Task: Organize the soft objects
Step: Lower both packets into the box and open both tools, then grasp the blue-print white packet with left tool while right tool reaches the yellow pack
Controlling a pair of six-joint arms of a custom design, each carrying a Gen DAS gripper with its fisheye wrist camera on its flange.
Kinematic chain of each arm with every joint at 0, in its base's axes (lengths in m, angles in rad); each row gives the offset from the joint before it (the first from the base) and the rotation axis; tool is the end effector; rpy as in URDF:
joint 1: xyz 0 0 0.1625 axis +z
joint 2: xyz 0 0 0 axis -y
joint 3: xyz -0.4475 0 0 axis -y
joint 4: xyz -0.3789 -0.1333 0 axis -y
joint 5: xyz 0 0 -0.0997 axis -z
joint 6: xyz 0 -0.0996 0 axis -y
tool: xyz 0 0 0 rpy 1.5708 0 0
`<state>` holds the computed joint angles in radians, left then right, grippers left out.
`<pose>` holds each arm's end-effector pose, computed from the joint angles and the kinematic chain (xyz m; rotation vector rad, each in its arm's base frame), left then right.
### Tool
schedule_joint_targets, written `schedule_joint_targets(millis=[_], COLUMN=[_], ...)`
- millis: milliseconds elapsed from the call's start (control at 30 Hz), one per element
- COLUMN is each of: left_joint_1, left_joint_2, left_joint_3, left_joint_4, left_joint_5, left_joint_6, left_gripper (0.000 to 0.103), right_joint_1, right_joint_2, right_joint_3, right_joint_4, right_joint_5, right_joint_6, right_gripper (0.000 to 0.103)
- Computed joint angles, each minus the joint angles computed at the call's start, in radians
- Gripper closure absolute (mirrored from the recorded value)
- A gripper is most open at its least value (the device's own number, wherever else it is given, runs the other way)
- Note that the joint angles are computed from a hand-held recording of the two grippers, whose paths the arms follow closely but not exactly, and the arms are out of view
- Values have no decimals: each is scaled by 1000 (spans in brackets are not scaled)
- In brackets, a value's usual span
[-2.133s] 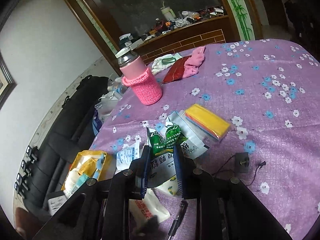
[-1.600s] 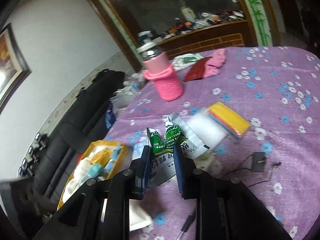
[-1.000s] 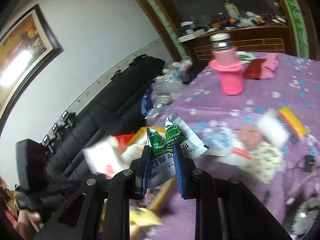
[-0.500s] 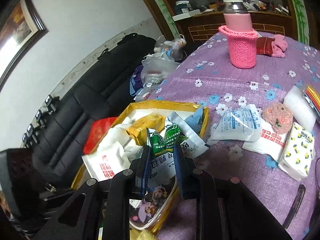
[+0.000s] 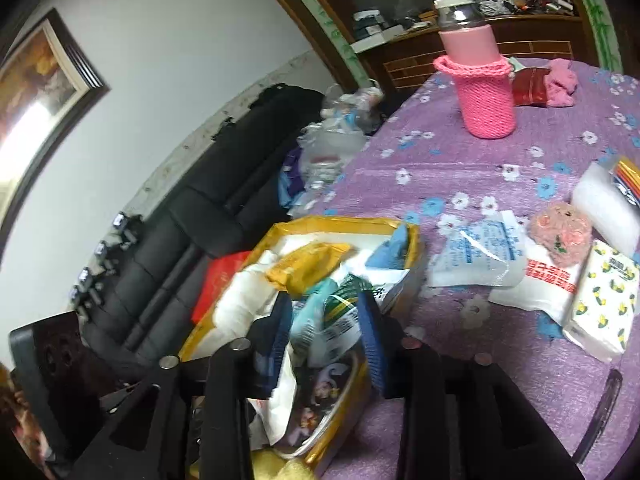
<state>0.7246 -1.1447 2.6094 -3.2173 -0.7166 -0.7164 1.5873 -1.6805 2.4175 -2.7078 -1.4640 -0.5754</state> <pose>-0.1127 -0.3781 0.1469 0.0583 2.4890 -0.9582 0.1499 -0.3595 0.3003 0.9260 -2.9229 0.6426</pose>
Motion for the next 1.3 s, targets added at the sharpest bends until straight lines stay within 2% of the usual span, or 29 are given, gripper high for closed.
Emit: schedule_joint_targets(millis=[67,167,367,433,500,567,633,667,767,867,933,1033,1300], left_joint_1=[9,-10,-51,-68,-93,-116,-133,-137,-124,-117,-99,-70,24], left_joint_2=[-23,-69,-87,-89,-102,-106,-94,-82,-31,24,58,110,223], left_joint_3=[-1,-4,19,8,-10,-19,-35,-44,-94,-149,-187,-250,-402], left_joint_4=[-14,64,23,37,93,92,84,77,58,75,71,81,165], left_joint_5=[-31,2,-6,-1,17,24,31,34,3,3,-28,-60,-143], left_joint_6=[11,-43,-67,-68,-78,-70,-53,-51,-6,26,56,98,164], left_gripper=[46,42,39,39,39,39,39,39,39,39,39,39,39], right_joint_1=[-17,-58,-110,-102,-73,-69,-77,-84,-135,-158,-169,-158,-178], right_joint_2=[-7,-42,-80,-111,-135,-157,-157,-144,-107,-90,-82,-64,-15], right_joint_3=[0,5,-18,-36,-62,-101,-138,-157,-198,-218,-242,-262,-322], right_joint_4=[-3,25,107,148,170,209,205,191,158,158,193,174,238], right_joint_5=[30,92,140,130,78,64,49,32,3,-36,-42,-107,-172], right_joint_6=[0,-4,-30,-50,-65,-108,-146,-159,-173,-121,-81,-34,76], right_gripper=[55,40,39,39,39,39,37,29,27,28,28,28,30])
